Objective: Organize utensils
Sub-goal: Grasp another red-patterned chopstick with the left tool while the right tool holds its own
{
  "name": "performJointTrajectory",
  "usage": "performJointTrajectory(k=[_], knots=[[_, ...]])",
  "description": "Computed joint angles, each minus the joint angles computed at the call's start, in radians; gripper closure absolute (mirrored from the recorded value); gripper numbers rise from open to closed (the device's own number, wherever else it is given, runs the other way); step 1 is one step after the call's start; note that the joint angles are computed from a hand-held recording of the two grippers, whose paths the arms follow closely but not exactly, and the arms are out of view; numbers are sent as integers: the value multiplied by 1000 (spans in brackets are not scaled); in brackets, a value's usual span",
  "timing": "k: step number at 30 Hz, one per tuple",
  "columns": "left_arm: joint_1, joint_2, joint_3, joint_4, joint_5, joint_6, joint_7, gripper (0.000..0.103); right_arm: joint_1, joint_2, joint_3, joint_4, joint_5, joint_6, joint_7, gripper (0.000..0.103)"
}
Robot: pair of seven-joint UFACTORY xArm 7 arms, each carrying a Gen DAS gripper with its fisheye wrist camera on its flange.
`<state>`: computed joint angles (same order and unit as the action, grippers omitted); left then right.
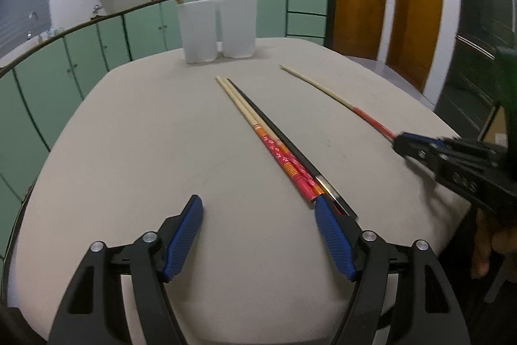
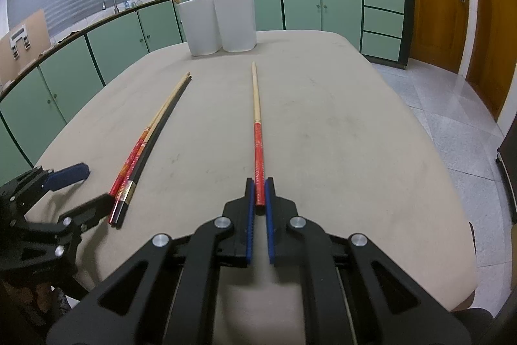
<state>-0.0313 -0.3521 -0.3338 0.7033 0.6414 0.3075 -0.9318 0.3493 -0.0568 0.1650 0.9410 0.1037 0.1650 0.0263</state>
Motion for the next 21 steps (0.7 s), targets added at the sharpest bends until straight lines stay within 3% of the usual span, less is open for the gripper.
performJointTrajectory(k=[3, 8, 11, 15, 17, 19, 21], knots=[[22, 4, -16, 16, 26, 36, -36, 31, 0, 0, 0, 0, -5, 0, 4, 97], [-13, -23, 23, -6, -21, 51, -12, 32, 1, 0, 0, 0, -1, -1, 3, 97], [-23, -18, 27, -9, -47, 21, 4, 33, 1, 1, -1, 0, 3, -2, 0, 97], [17, 21, -8, 29, 4, 27, -51, 33, 0, 1, -1, 0, 2, -2, 2, 97], [50, 45, -35, 52, 80, 28, -116, 33, -1, 3, 1, 2, -9, -3, 7, 96], [85, 58, -57, 63, 187, 23, -218, 48, -6, 7, 5, 3, -39, -12, 34, 95], [88, 58, -47, 59, 246, 4, -277, 83, -11, 11, 8, 2, -74, -19, 64, 94]])
